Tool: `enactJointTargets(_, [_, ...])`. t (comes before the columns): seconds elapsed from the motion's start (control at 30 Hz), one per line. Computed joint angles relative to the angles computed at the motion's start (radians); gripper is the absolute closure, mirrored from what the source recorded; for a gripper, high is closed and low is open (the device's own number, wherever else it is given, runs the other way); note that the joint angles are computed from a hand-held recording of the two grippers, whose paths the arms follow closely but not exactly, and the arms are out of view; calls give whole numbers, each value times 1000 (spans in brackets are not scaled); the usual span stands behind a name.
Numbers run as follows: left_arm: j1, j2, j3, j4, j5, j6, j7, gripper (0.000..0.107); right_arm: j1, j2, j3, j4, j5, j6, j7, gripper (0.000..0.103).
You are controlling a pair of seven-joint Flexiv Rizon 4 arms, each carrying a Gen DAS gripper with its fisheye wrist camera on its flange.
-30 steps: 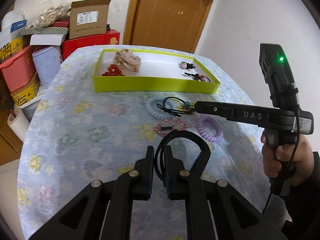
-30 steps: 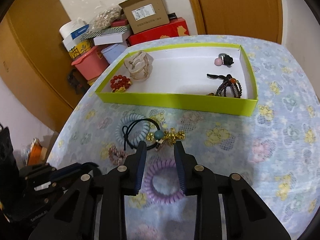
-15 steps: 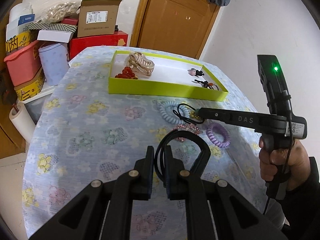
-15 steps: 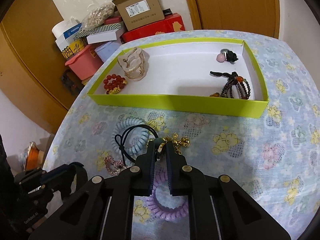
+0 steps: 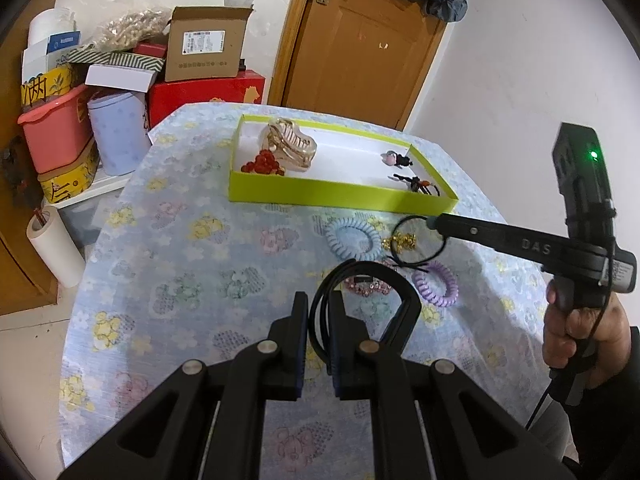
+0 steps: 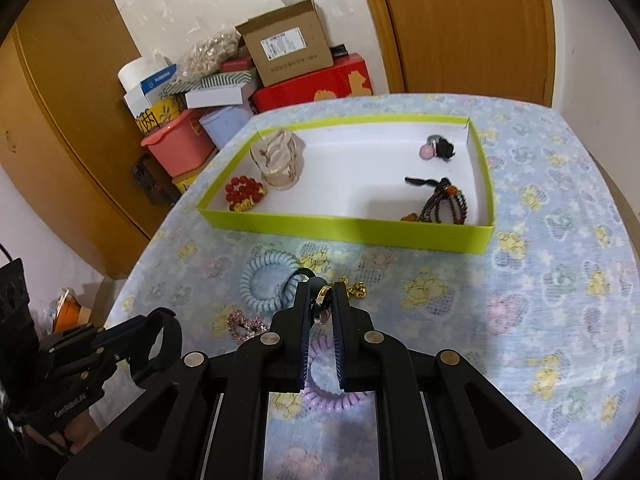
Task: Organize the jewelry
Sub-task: 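Carry the wristband and beaded hair tie over the lime-green box with both grippers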
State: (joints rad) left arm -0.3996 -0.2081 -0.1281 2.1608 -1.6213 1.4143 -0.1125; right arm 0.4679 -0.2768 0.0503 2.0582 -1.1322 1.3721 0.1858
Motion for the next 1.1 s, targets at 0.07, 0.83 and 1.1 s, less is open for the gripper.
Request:
enactJointTargets(0.07, [-2, 2, 0, -5, 3, 9, -3, 97, 0, 15, -4, 8, -23, -2, 20, 93])
enactJointTargets(0.83, [92, -85, -69, -116, 339, 55, -249, 96, -102, 82, 30, 13, -142, -29, 57, 93])
enactJointTargets(1.1, [158, -156, -108, -197, 552, 27, -414, 97, -132, 60, 11, -17, -168, -8, 51, 93])
